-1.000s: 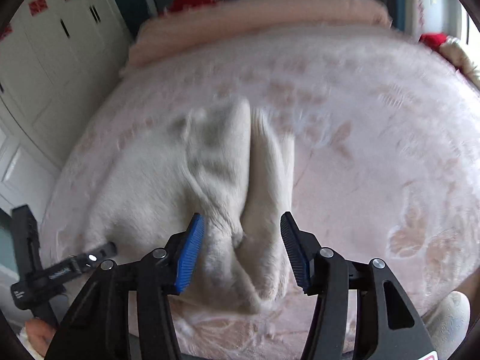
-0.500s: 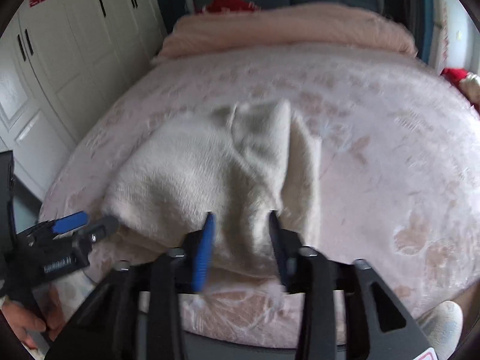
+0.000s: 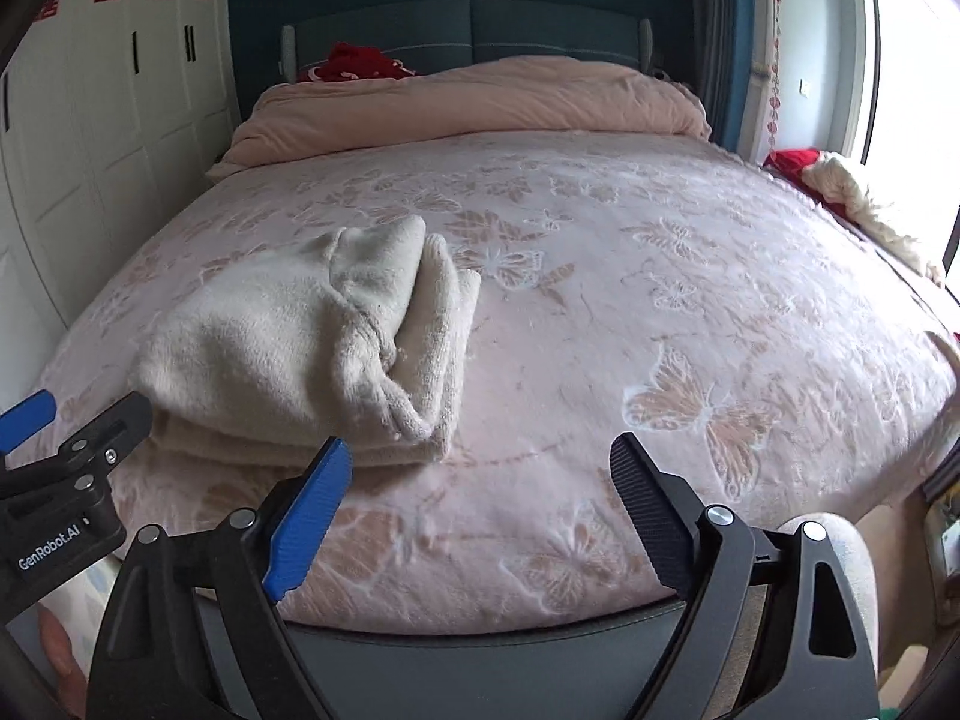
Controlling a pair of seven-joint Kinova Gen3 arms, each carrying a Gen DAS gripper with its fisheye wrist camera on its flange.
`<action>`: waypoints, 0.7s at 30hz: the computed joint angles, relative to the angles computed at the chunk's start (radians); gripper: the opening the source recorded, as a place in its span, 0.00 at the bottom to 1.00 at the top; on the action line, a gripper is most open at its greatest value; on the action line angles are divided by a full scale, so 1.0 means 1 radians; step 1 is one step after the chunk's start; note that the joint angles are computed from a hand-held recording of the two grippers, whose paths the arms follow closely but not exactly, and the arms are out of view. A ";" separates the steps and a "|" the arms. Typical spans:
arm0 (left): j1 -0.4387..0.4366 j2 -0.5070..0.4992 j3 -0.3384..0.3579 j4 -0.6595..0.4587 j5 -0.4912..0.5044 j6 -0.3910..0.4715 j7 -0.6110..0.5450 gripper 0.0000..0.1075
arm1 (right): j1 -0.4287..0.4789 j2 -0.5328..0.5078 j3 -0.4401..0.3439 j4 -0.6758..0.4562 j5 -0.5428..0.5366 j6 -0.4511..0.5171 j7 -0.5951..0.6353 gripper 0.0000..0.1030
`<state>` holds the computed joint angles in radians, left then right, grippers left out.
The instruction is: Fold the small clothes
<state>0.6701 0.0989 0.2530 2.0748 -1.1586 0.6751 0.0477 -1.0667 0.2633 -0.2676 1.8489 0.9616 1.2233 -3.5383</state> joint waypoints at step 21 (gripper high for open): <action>0.096 0.040 0.021 -0.035 -0.025 0.202 0.099 0.91 | -0.028 0.003 -0.014 -0.010 0.010 0.030 -0.028 0.84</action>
<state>0.7662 0.1388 0.2738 2.0394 -1.1838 0.8774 0.1470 -1.0948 0.2665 -0.2813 1.8385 0.9712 1.2534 -3.5661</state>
